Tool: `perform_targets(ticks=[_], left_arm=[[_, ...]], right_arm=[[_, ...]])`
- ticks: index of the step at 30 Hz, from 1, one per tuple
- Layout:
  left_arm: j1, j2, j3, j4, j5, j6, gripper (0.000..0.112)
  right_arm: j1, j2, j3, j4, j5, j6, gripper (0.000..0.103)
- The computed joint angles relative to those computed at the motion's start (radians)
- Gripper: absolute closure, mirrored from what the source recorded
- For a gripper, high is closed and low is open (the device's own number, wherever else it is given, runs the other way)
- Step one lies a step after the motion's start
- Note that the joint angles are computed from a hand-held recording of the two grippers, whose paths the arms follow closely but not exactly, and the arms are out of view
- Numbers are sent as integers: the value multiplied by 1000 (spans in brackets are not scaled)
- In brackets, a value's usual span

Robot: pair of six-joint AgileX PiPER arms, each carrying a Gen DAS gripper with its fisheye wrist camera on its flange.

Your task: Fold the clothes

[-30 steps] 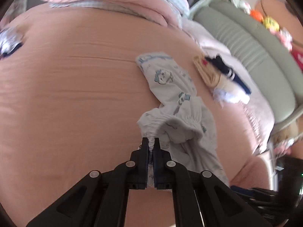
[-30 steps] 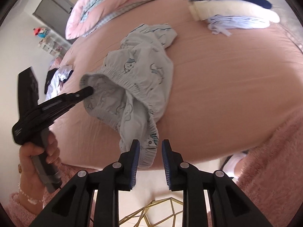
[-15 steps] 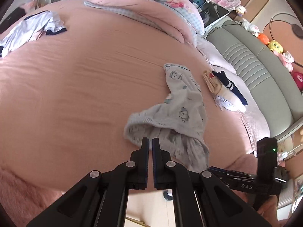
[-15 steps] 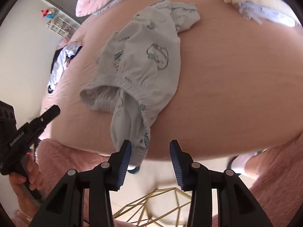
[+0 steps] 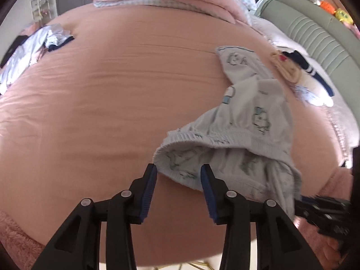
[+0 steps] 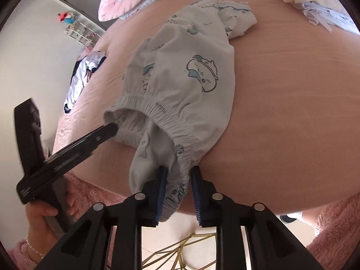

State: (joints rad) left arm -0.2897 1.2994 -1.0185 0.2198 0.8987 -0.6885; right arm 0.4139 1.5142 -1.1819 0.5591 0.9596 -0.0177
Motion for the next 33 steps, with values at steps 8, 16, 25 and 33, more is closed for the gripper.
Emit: perform_targets(ticks=[8, 16, 25, 33], left_arm=[[5, 95, -87, -7, -4, 178, 75], [51, 169, -152, -170, -74, 444, 94], [85, -10, -137, -367, -171, 394, 102], [84, -166, -151, -543, -148, 464, 102]], right_arm=[[63, -107, 18, -326, -99, 225, 88], [-43, -80, -112, -243, -14, 45, 88], [17, -12, -16, -164, 6, 106, 70], [-50, -7, -4, 193, 32, -106, 66]])
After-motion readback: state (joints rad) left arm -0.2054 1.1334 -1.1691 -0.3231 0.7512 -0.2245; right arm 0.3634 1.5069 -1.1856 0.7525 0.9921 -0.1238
